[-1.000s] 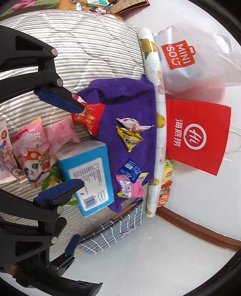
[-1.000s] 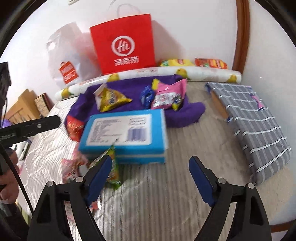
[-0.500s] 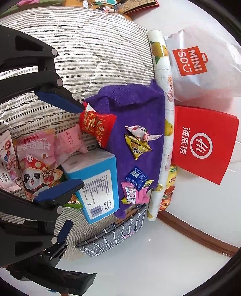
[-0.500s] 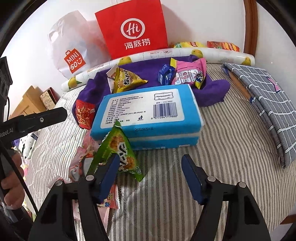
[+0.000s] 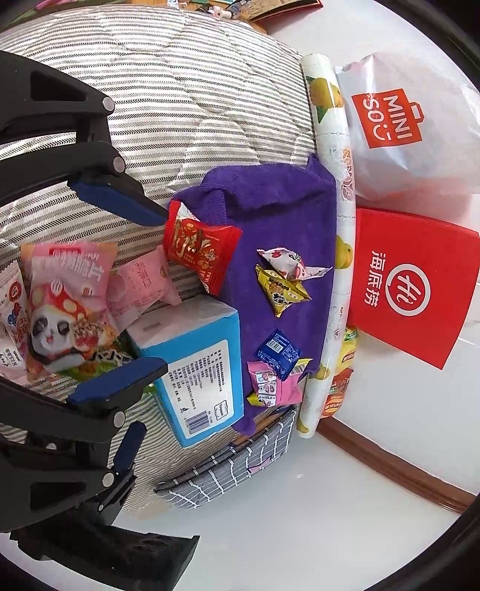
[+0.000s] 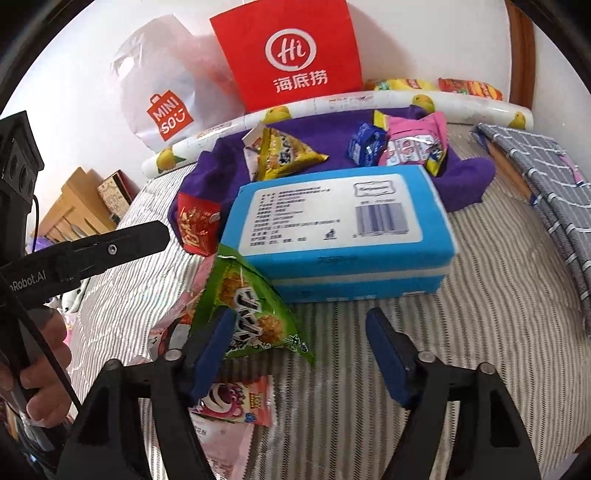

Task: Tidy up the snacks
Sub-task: 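Move both grippers back to the snack pile on the mattress, then grasp the green snack bag with the right gripper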

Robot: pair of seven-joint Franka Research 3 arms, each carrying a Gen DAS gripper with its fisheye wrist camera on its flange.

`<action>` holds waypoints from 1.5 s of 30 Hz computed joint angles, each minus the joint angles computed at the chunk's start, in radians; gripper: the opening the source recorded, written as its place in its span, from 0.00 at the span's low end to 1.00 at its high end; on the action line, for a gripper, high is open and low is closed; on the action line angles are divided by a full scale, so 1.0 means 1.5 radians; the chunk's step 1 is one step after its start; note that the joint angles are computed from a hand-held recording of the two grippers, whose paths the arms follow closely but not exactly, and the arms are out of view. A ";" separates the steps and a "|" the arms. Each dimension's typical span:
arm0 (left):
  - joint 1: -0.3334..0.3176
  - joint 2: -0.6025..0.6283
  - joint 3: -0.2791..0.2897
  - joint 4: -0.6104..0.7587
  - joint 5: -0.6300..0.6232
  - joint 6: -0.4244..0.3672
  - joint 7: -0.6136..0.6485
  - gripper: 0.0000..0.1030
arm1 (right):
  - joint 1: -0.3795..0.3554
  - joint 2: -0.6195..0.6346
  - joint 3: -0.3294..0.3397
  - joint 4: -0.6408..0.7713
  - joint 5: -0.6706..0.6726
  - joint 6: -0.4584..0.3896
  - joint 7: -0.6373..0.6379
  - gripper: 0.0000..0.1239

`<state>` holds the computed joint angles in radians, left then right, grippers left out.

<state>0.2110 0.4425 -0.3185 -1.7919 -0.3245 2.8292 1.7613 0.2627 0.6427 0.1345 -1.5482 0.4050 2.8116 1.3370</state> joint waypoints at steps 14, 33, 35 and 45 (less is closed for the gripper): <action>0.006 -0.006 0.008 -0.010 0.002 0.001 -0.012 0.70 | -0.021 0.012 0.052 0.010 0.047 -0.002 -0.090 0.46; 0.007 -0.038 0.009 -0.045 -0.019 0.009 -0.008 0.70 | -0.044 -0.053 0.071 -0.076 0.120 0.078 -0.192 0.03; 0.005 -0.041 0.010 -0.050 -0.020 0.011 -0.008 0.70 | -0.055 -0.064 0.082 -0.088 0.134 0.084 -0.206 0.03; -0.011 -0.061 0.035 -0.075 0.001 0.017 -0.038 0.70 | -0.045 -0.065 0.062 -0.085 0.146 0.057 -0.175 0.42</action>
<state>0.1949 0.3510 -0.2667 -1.9041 -0.3232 2.8540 1.7044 0.1955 0.5448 0.2278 -1.6752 0.6240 2.8974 1.0749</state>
